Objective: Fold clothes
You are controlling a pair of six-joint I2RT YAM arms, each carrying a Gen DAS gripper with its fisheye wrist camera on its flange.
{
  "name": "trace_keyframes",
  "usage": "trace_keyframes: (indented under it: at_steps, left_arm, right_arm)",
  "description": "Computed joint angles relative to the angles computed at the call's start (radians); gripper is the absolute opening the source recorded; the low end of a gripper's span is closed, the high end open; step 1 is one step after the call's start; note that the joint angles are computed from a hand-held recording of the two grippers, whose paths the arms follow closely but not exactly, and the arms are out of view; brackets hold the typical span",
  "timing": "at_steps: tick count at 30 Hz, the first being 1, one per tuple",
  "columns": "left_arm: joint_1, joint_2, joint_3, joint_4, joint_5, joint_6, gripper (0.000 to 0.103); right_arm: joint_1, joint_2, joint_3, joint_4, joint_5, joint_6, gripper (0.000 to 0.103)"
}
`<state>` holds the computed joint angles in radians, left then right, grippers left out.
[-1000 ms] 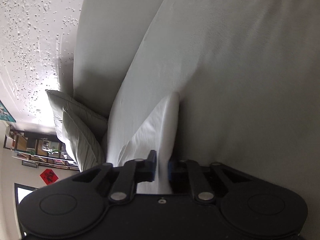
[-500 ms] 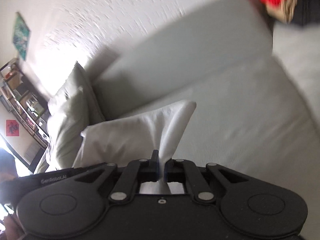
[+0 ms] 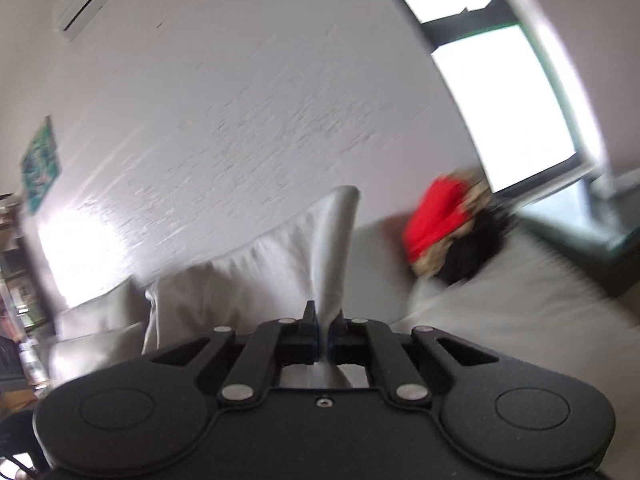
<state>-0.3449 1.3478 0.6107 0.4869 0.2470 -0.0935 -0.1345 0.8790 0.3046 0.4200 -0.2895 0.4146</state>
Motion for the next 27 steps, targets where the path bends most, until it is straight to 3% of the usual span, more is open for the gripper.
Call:
trace_keyframes:
  at_steps: [3, 6, 11, 21, 25, 27]
  left_arm:
    - [-0.112, 0.147, 0.085, 0.024, -0.035, -0.02, 0.007]
    - [-0.193, 0.306, 0.21, -0.003, -0.082, -0.021, 0.007]
    - [-0.254, 0.539, 0.472, -0.097, -0.138, -0.048, 0.008]
    - [-0.249, 0.869, 0.883, -0.292, -0.18, 0.016, 0.009]
    - [-0.236, 1.026, 1.111, -0.452, -0.211, 0.032, 0.023]
    - [-0.226, 1.084, 1.194, -0.514, -0.276, 0.011, 0.023]
  right_arm:
    - [-0.196, -0.009, 0.0, -0.044, -0.099, -0.049, 0.004]
    - [-0.332, 0.198, 0.052, 0.038, -0.183, -0.062, 0.004]
    - [-0.415, 0.535, 0.183, 0.206, -0.208, -0.046, 0.004]
    - [-0.396, 1.012, 0.528, 0.233, -0.139, -0.07, 0.004]
    - [-0.385, 1.14, 0.654, 0.162, -0.092, -0.05, 0.005]
    - [-0.39, 1.185, 0.715, 0.09, -0.064, -0.039, 0.012]
